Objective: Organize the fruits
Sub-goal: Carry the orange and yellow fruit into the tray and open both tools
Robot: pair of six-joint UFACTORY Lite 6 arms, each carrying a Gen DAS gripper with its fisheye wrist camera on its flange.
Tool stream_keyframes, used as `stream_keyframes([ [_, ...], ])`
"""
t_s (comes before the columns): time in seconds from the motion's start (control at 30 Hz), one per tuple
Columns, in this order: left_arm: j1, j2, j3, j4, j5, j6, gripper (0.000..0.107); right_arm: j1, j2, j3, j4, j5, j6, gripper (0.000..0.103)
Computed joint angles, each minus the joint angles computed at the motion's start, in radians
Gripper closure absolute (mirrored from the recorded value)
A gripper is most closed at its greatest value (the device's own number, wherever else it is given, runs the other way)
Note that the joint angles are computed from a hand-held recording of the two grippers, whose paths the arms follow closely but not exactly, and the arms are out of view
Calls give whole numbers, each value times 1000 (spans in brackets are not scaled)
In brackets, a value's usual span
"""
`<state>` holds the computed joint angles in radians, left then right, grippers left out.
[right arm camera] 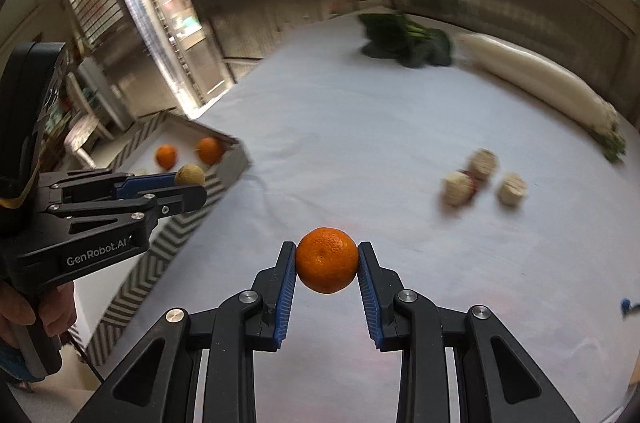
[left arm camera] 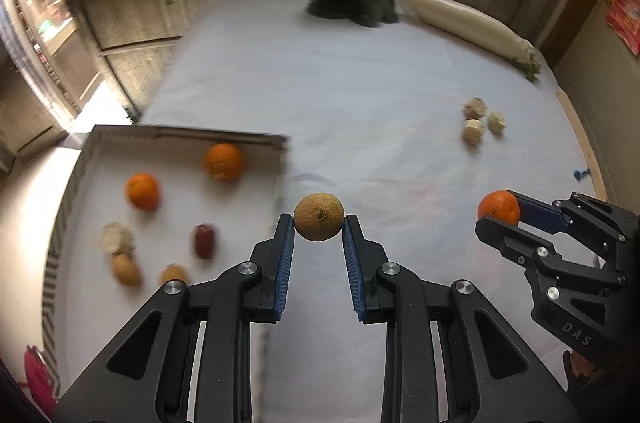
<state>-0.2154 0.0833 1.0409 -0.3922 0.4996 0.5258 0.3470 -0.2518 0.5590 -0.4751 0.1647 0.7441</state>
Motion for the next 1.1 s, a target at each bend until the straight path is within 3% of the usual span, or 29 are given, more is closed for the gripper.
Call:
stream_keyframes([
  [0.23,183,-32,-31,-41,27,108,83,162,187,164,-225,-3,251,74],
  [0.4,305,-30,-37,-68,37,190,83,243,327,301,-208,-6,220,74],
  [0.57,422,0,-29,-78,44,249,83,293,453,426,-115,-13,110,74],
  [0.93,549,86,-3,-70,44,299,83,360,715,658,391,-2,-407,74],
  [1.1,544,121,9,-58,25,288,83,374,821,757,435,22,-453,73],
])
